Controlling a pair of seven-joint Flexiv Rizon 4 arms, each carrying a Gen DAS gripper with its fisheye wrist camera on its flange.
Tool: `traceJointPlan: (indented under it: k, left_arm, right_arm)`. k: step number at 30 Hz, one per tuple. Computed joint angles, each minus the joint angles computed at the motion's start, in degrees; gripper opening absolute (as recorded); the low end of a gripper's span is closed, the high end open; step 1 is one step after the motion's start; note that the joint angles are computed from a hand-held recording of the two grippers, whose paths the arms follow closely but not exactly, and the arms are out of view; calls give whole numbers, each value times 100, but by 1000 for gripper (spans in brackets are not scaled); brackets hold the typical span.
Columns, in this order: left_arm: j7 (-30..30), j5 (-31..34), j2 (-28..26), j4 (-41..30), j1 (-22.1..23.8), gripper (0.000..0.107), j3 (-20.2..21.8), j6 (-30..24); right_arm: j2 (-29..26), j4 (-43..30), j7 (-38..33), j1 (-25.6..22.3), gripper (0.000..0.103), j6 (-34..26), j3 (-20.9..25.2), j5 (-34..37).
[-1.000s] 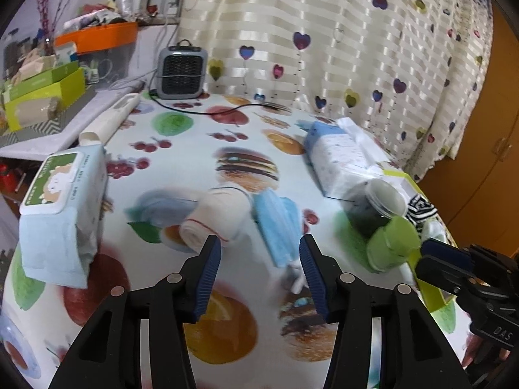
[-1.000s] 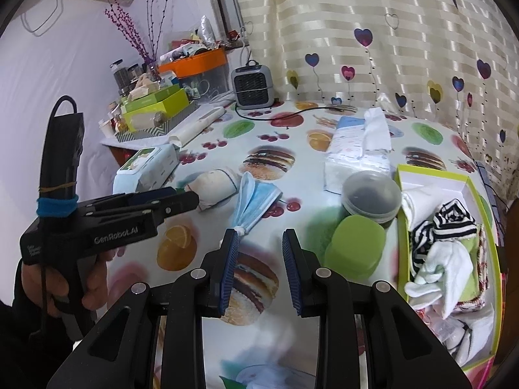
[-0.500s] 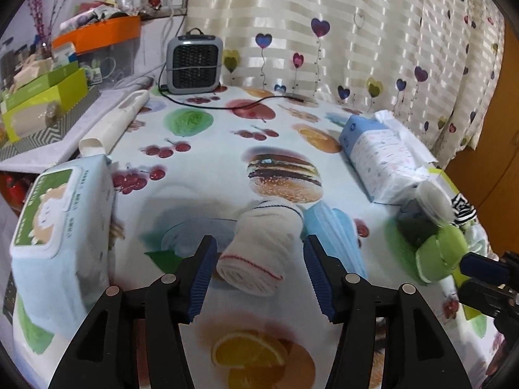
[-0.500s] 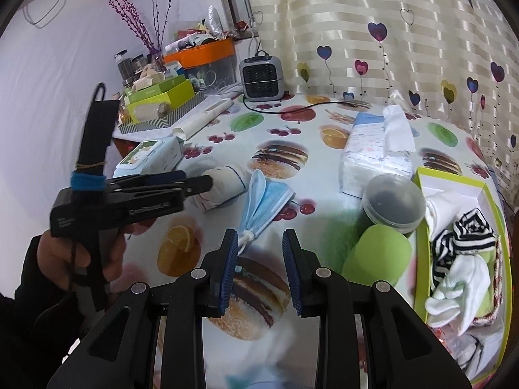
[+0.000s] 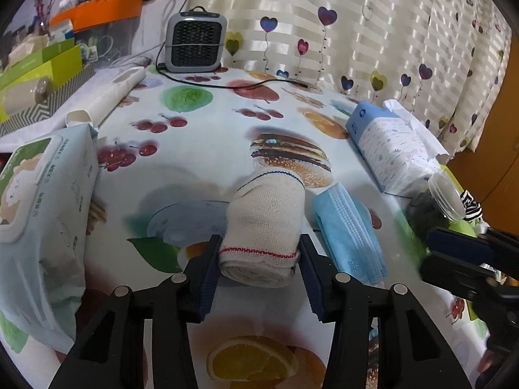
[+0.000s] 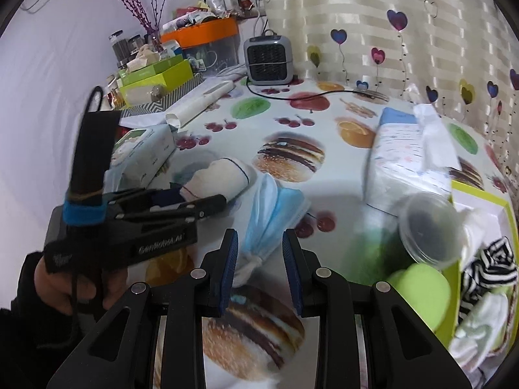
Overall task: Organize soft objects
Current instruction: 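Grasp the white bandage roll with left gripper while right grasps the blue mask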
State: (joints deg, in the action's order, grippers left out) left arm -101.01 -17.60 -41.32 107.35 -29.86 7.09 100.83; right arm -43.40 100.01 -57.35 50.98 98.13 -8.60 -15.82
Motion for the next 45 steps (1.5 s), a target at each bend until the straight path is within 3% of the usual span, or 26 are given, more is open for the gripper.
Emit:
traceJointPlan:
  k: [9,20,22,23,31,39,45]
  left_arm:
    - [53,113,29,143,485,45,-543,286]
    - [140,26,14,141,417,45,-497,289]
    - [151,4,6,127,370,45,-452,274]
    - [153,-2,5,125,364,45,-448,273]
    - [122,-75,17,132,292,42,-381,270]
    - [25,-264,202,405,40,41,-213,565]
    - [88,-474,416,643,-209,41,-106,744]
  right_arm:
    - [-420,-886,152,-481,30,-961,573,-411]
    - [-716,-1407,600,-716,30,-1797,836,-789]
    - [-717,-1408,632,-723,28,-1786,839,-852]
    - [-719,-1404,638,-722,18,-1774,838,-884]
    - [-653,-1241,615,-738,9,-1404,855,-967]
    - [-316,-663,845,-361,9,-675,276,-883]
    - [-13,-122,876,176,9,-101,-387,-586]
